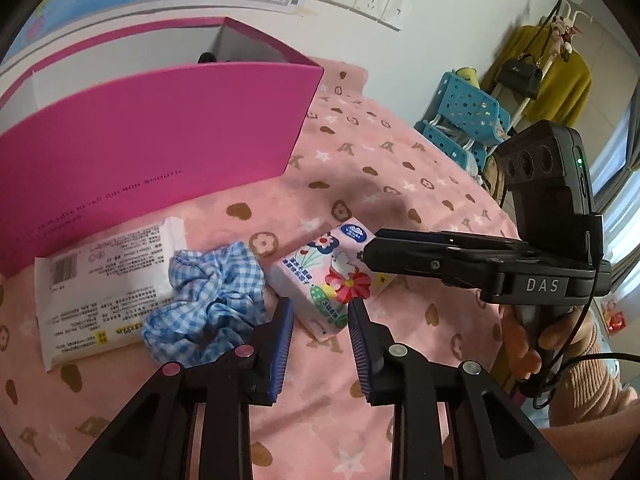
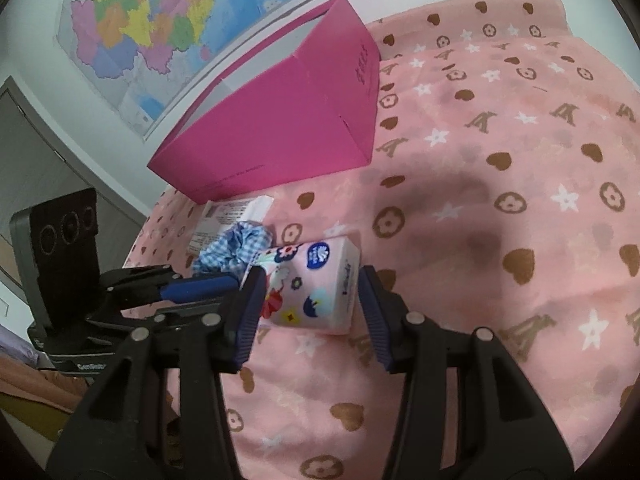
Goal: Organize soft objects
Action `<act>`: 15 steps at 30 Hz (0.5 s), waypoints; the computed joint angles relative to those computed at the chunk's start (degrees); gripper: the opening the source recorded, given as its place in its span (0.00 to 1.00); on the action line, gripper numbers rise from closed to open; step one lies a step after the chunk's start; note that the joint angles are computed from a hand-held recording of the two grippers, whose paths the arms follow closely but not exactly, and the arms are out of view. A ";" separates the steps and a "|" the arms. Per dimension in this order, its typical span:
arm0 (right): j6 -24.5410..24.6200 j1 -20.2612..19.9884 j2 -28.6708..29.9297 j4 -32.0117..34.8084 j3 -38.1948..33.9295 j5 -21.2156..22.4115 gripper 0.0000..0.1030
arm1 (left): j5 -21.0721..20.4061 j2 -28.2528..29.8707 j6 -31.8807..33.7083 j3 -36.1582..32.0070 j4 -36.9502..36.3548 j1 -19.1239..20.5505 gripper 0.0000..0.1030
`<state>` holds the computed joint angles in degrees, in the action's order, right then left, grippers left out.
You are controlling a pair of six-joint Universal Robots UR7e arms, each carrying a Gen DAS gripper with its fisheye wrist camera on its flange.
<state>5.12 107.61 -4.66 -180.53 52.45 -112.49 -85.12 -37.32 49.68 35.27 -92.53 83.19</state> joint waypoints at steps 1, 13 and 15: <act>-0.06 -0.04 -0.01 0.36 -0.03 0.31 0.41 | -0.04 -0.06 0.04 0.17 -0.03 -0.03 0.27; -0.09 0.64 0.66 -0.61 -0.28 -1.13 0.38 | -0.45 -1.40 0.54 2.76 -1.96 -0.41 0.27; -0.31 0.88 0.64 -1.19 -0.24 -1.33 0.38 | -0.95 -1.58 0.58 2.74 -2.11 -0.45 0.27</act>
